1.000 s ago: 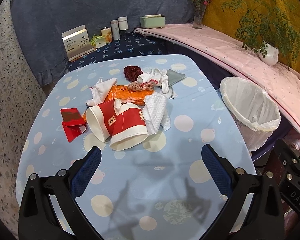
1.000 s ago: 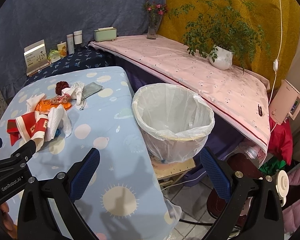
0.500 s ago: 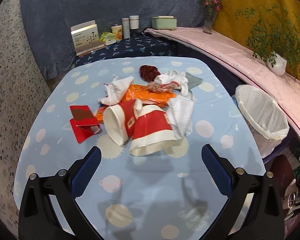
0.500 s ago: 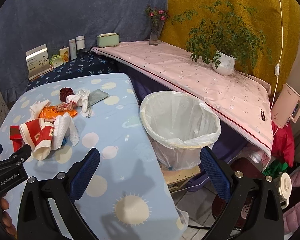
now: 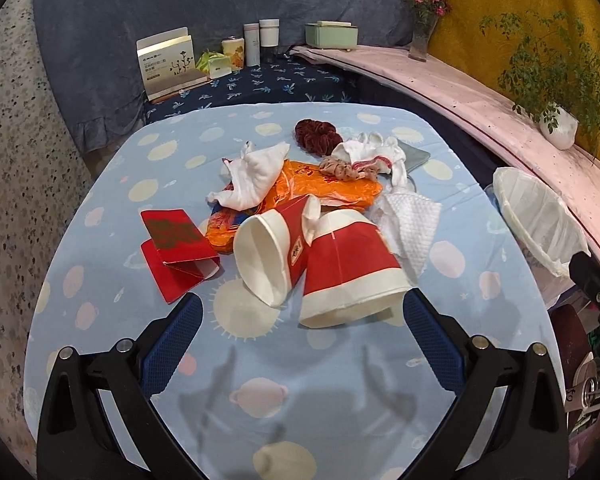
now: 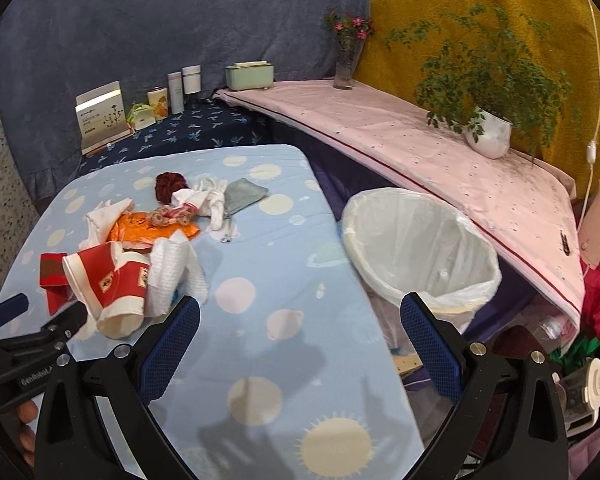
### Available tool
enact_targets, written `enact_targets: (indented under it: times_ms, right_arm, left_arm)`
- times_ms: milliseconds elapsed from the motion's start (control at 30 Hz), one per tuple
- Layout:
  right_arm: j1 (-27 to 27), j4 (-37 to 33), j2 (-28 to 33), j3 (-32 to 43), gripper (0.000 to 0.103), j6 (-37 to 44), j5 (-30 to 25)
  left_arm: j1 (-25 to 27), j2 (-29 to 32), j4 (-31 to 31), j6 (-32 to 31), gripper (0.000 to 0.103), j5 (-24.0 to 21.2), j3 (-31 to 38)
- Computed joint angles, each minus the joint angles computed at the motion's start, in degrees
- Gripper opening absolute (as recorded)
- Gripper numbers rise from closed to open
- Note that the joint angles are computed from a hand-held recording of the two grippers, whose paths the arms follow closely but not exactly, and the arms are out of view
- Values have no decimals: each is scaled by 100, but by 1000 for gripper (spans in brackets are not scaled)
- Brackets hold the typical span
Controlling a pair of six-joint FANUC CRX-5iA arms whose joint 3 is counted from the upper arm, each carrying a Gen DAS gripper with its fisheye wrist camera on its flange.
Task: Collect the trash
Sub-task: 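Grasp the small white paper cup with the left tool while the right tool grasps a white tissue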
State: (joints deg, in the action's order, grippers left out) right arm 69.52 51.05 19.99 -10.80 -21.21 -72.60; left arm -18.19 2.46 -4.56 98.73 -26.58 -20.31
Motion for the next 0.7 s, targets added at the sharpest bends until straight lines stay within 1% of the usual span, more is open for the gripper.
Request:
enact_targets:
  times_ms: [67, 100, 233, 433, 600, 667, 700]
  right_arm:
    - [-104, 31, 128, 131, 94, 117, 177]
    - [-141, 35, 167, 170, 91, 157, 245]
    - [-323, -36, 385, 415, 84, 388, 577]
    - [-517, -124, 630, 667, 75, 612, 1036]
    - [-666, -222, 859, 899, 64, 809, 1315]
    - [-721, -248, 932, 962, 61, 864, 1432]
    - [-747, -248, 970, 991, 59, 887, 1508]
  left_arm:
    - [78, 51, 200, -201, 96, 38, -22]
    - [109, 75, 265, -275, 96, 54, -22]
    - [185, 174, 216, -257, 96, 68, 70]
    - [381, 401, 500, -483, 95, 98, 173]
    - [488, 637, 982, -901, 87, 103, 224]
    - [515, 746, 1187, -1088, 79, 90, 255]
    - [523, 792, 1265, -1156, 77, 75, 271]
